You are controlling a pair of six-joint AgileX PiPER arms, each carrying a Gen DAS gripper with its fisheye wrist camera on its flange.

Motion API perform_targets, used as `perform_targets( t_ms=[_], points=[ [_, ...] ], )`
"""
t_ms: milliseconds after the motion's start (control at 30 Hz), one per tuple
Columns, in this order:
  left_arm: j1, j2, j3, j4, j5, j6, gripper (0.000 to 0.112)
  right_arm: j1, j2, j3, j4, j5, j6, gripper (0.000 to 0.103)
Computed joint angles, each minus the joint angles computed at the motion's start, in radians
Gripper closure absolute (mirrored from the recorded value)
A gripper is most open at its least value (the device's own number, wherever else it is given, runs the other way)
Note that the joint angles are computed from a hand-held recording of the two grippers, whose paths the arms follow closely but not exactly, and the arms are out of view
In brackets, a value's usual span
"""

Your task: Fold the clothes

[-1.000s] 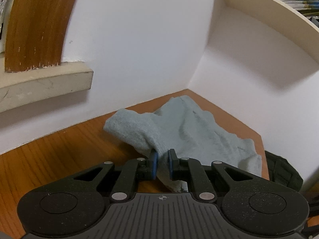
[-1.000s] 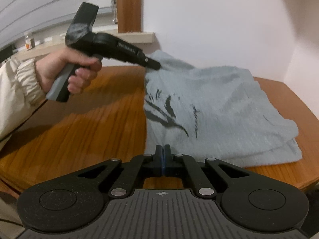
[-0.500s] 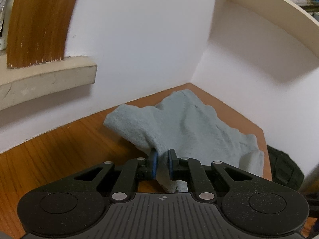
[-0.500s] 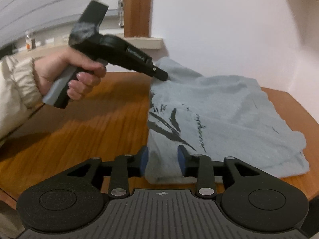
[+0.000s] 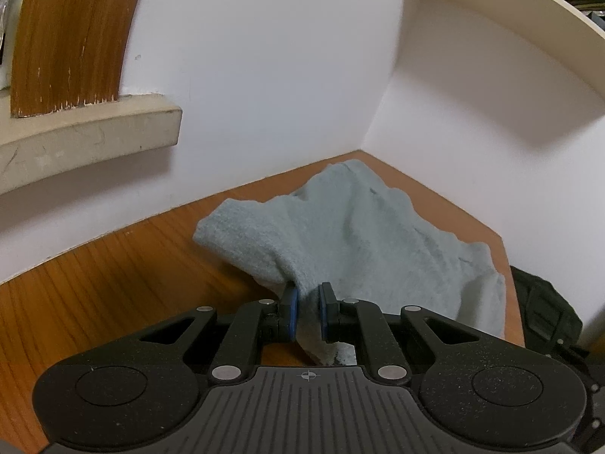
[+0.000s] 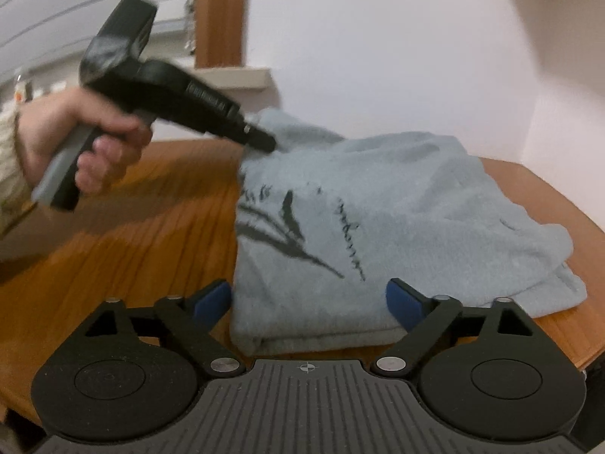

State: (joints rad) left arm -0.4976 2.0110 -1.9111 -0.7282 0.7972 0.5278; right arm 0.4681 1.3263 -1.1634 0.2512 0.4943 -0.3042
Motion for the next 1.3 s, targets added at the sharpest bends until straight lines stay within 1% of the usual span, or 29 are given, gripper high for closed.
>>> perform_targets(
  t_ms=[33, 100, 167, 200, 267, 333, 400, 567, 900, 967, 1067, 1167, 1267, 1300],
  points=[
    [-0.001, 0.001, -0.001, 0.002, -0.001, -0.002, 0.100, -0.004, 0.007, -0.019, 0.019, 0.023, -0.015, 0.054],
    [-0.004, 0.003, -0.005, 0.007, -0.002, -0.006, 0.100, -0.001, 0.019, -0.048, 0.021, 0.059, -0.020, 0.065],
    [-0.005, 0.003, -0.007, 0.009, -0.004, -0.008, 0.100, 0.011, 0.020, -0.053, 0.012, 0.064, -0.030, 0.086],
    [-0.006, 0.001, -0.003, 0.007, -0.007, -0.006, 0.100, 0.016, 0.018, -0.053, 0.013, 0.061, -0.035, 0.093],
    [-0.004, -0.005, 0.010, -0.005, -0.020, 0.003, 0.100, 0.023, 0.010, -0.052, 0.010, 0.064, -0.052, 0.095],
    [0.000, -0.016, 0.029, -0.031, -0.042, 0.017, 0.100, 0.009, -0.002, -0.060, 0.039, 0.091, -0.099, 0.096],
    [0.006, -0.014, 0.024, -0.058, -0.033, 0.034, 0.100, -0.013, -0.017, -0.081, 0.066, 0.137, -0.141, 0.097],
    [0.005, -0.012, 0.013, -0.072, -0.020, 0.056, 0.100, -0.060, -0.045, -0.135, 0.109, 0.249, -0.218, 0.098],
    [0.019, -0.002, 0.011, -0.085, -0.015, 0.060, 0.101, -0.114, -0.058, -0.150, 0.155, 0.357, -0.290, 0.100],
    [0.029, 0.001, 0.011, -0.098, -0.009, 0.067, 0.101, -0.146, -0.061, -0.162, 0.179, 0.395, -0.327, 0.102],
    [0.040, 0.011, -0.002, -0.119, 0.011, 0.072, 0.101, -0.170, -0.067, -0.154, 0.199, 0.410, -0.355, 0.102],
    [0.036, 0.018, -0.019, -0.110, 0.023, 0.058, 0.101, -0.191, -0.072, -0.145, 0.218, 0.423, -0.381, 0.102],
    [0.033, 0.021, -0.036, -0.089, 0.028, 0.042, 0.101, -0.162, -0.077, -0.119, 0.175, 0.359, -0.349, 0.101],
    [0.034, 0.024, -0.047, -0.084, 0.034, 0.037, 0.101, -0.152, -0.076, -0.113, 0.166, 0.350, -0.338, 0.099]
  ],
)
